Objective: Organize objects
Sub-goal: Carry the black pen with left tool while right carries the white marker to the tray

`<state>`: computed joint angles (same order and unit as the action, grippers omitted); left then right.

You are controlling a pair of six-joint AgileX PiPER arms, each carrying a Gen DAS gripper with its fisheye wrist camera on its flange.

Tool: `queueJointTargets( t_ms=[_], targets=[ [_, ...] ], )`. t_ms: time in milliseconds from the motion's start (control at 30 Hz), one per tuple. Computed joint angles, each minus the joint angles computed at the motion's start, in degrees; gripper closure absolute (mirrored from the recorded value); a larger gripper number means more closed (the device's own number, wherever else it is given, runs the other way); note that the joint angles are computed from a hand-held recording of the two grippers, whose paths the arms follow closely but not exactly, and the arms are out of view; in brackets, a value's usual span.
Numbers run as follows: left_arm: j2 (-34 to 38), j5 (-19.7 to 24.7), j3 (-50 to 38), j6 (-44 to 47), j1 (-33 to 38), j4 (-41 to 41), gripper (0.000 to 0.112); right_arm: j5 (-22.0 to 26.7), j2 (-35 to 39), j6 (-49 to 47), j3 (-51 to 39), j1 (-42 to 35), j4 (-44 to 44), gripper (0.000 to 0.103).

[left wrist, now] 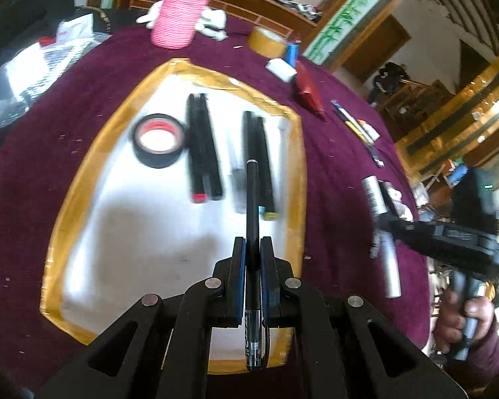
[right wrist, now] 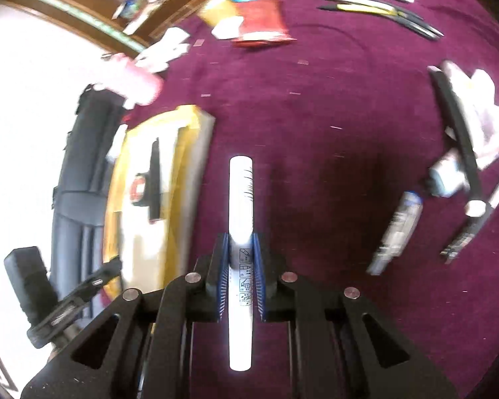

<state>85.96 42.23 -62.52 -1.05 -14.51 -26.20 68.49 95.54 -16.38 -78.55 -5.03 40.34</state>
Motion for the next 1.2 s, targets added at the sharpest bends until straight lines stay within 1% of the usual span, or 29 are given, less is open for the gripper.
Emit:
queueJointTargets(
  t_ms=[67,233,400,500,600,733,867,900,967,1000,1067,1167,1200],
  targets=[
    [0.79,0.51,-0.24,-0.45,1.17,1.15,0.107,0.64,-0.07,1.04,-1.06,2.27,1.14,0.091],
    [4.20,2.46,-2.04,-0.37,4.12,3.56,0.107,1.09,3.90,5.15,-4.95,10.69,3.31,0.090],
    [6.87,3.32,-3.68,-1.18,6.15,7.14,0.107,-1.30,8.60,8.75,-8.46,20.37,2.09,0.090],
    [8.27,4.52,-4.58,-1.28,7.23,8.64,0.107,-2.34,12.37,11.11,-11.28,24.50,1.69,0.090],
    [9.27,4.95,-4.97,-1.33,7.82,9.95,0.107,-3.22,15.22,13.30,-13.61,27.26,1.09,0.090],
    [10.45,5.12,-5.88,-0.02,8.99,9.22,0.106,-4.19,18.37,15.94,-16.55,30.28,-0.19,0.090],
    [11.41,4.95,-7.85,-2.00,7.90,12.65,0.106,-4.92,21.31,18.37,-19.43,31.95,-1.28,0.090],
    [11.55,4.89,-8.27,-2.98,7.57,13.80,0.105,-5.06,22.00,19.12,-20.28,32.33,-1.82,0.090],
    [11.52,5.23,-8.75,-3.92,7.79,14.78,0.097,-4.95,22.67,19.74,-21.14,32.30,-2.35,0.090],
    [11.19,5.45,-8.76,-4.07,8.06,14.78,0.091,-5.07,23.05,20.08,-21.52,32.42,-2.40,0.090],
    [10.51,6.47,-8.81,-2.32,9.26,12.35,0.088,-5.00,23.58,20.41,-22.20,32.40,-2.59,0.090],
    [8.82,7.89,-8.53,-1.63,10.21,11.31,0.088,-5.17,24.12,20.82,-22.68,32.68,-3.13,0.090],
    [7.80,7.99,-8.11,-1.32,10.62,10.73,0.078,-5.19,24.49,21.12,-23.12,32.85,-3.28,0.090]
  ],
)
